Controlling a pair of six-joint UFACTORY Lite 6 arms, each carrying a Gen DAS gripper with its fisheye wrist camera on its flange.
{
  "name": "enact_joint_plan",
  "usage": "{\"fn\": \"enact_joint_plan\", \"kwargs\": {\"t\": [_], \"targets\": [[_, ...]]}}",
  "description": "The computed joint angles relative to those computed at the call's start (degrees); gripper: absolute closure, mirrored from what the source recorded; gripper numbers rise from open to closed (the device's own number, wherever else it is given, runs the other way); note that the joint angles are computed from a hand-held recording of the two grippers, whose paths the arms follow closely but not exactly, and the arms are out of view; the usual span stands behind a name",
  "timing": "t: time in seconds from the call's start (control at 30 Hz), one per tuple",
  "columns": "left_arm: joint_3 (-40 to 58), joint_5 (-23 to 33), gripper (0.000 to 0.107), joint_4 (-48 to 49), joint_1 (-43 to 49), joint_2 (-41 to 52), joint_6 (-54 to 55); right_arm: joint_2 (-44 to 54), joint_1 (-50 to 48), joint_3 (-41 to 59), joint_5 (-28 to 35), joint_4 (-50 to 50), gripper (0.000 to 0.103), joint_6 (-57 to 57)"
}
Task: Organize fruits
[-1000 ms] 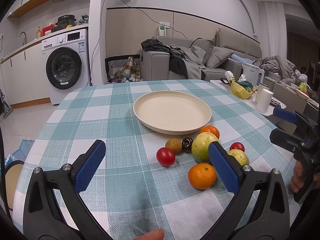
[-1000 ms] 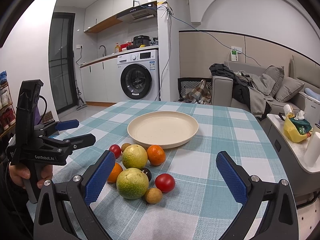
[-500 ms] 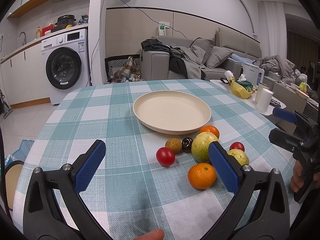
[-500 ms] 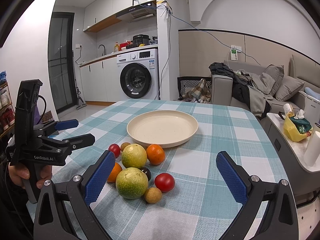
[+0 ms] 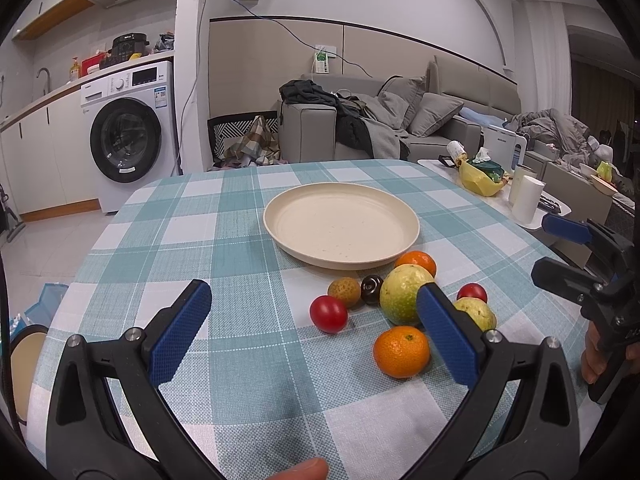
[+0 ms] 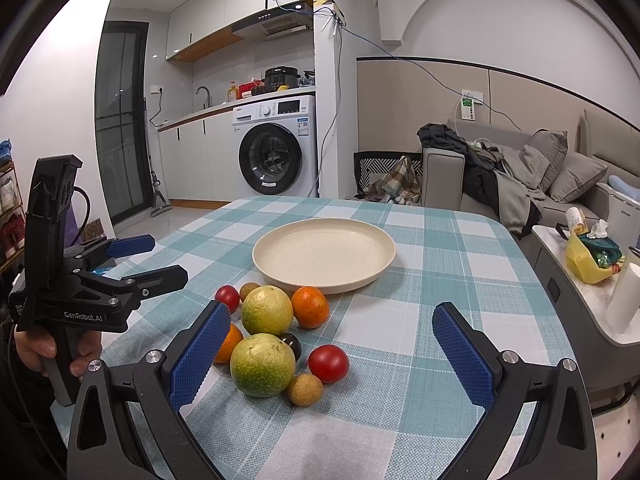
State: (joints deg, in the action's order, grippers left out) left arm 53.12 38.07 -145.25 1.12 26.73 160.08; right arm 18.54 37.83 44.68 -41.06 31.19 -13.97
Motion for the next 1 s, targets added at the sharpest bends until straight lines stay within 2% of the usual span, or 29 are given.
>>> {"fn": "enact_joint_plan", "kwargs": {"t": [0.5,0.77,1.0], "targets": [[0.30,0.15,0.005,-0.58,-0.25,0.53,0.56,0.36,-0.81,0.01,1.18,1.01,0.000,-0.07],[0.13,-0.07,0.005,-0.43,-0.66,0.38,0.95,0.99,-1.97,2.61,5.06,4.62,0.000,-2.12],[1.28,-1.42,0.005,3.99,-0.22,1.02,-1.31,2.60,-3.33,5.93,12.68,5.76,0.000,-4.39]]}}
